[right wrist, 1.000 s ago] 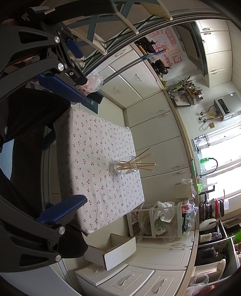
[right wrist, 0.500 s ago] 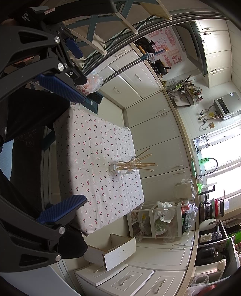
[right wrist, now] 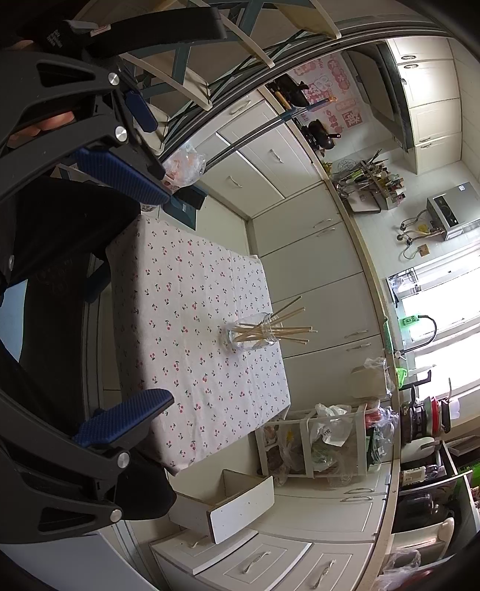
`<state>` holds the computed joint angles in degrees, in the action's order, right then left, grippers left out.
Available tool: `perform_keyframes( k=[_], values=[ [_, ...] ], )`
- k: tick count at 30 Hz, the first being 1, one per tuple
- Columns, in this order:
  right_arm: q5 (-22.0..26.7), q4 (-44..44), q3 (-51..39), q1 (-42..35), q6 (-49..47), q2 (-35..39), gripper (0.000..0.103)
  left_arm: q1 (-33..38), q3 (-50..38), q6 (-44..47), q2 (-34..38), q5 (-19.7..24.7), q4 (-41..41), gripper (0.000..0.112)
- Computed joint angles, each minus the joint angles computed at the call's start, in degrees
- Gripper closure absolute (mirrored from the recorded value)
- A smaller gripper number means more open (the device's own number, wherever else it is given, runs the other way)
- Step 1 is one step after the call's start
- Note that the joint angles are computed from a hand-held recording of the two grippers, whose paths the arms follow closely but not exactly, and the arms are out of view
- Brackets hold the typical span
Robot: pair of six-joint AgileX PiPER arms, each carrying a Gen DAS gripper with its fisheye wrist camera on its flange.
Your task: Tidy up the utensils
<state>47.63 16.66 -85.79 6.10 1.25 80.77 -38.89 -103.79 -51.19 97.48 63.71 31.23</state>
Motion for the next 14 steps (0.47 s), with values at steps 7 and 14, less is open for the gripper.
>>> perform_keyframes(
  k=[7, 14],
  values=[
    [-0.72, -1.0, 1.01, 0.77, 1.56, -0.82, 0.007, -2.25, -2.27, -1.07, 1.68, 3.2, 4.92, 0.017],
    [-0.23, 0.32, 0.65, -0.16, 0.06, -0.57, 0.007, -2.39, -3.33, 0.02, 1.97, 4.79, 5.05, 0.017]
  ],
)
